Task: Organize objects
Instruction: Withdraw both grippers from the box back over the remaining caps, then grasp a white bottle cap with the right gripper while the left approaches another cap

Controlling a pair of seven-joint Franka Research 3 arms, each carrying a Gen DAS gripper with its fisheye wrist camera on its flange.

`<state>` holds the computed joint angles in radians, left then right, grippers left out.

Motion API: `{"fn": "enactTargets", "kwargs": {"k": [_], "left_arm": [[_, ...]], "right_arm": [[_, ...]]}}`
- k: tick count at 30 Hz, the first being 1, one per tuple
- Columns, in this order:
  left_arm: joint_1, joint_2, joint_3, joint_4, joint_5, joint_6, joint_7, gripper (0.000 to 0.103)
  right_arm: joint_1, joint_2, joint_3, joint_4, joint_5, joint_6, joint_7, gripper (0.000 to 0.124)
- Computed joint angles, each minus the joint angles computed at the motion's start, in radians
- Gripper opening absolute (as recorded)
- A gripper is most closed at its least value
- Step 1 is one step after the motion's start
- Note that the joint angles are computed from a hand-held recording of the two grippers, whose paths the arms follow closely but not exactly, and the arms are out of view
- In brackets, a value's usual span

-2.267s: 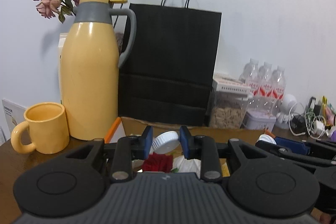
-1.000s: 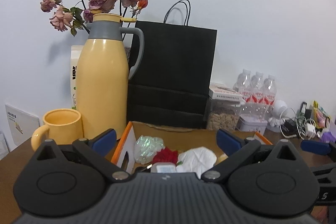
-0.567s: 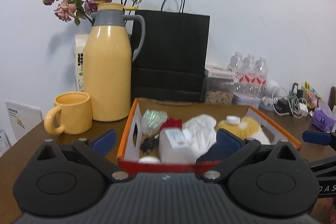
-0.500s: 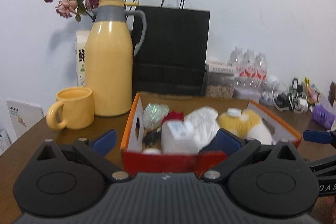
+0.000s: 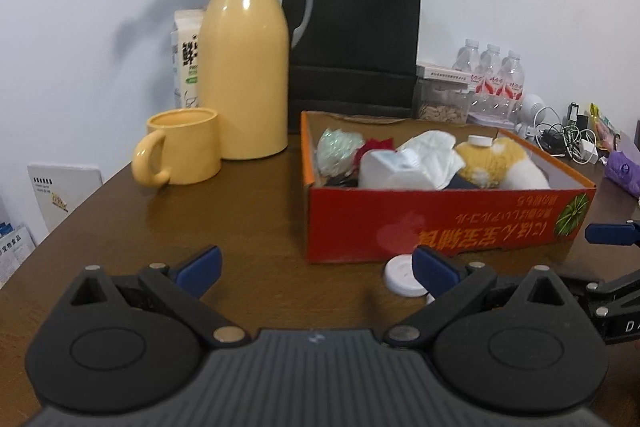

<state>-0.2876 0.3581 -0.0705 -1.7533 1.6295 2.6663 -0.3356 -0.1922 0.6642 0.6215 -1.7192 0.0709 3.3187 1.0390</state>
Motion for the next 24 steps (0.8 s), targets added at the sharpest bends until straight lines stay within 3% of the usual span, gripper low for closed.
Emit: {"fn": "enactTargets", "kwargs": {"k": [8,10,19,24], "left_arm": [[0.038,-0.031,0.003,-0.048,0.039,0.072,-0.039,0.103],[0.047,-0.039,0.0,-0.059,0.055,0.08,-0.058,0.103],[0.065,-0.049,-0.015,-0.078,0.051,0.082,-0.067,0.103],[0.066,-0.051,-0.017,-0.081,0.043,0.077,-0.069,0.103]], "right_arm": [[0.092,-0.005,-0.058,0.041,0.065,-0.097,-0.032,0.102],[0.097,0.008,-0.049,0.065,0.083,-0.133,-0.06,0.094],[0.226,0.051,-0.155,0.207,0.17,-0.279,-0.103,0.072],[0.246,0.078,-0.159,0.263,0.225,-0.325,-0.164,0.064]]}}
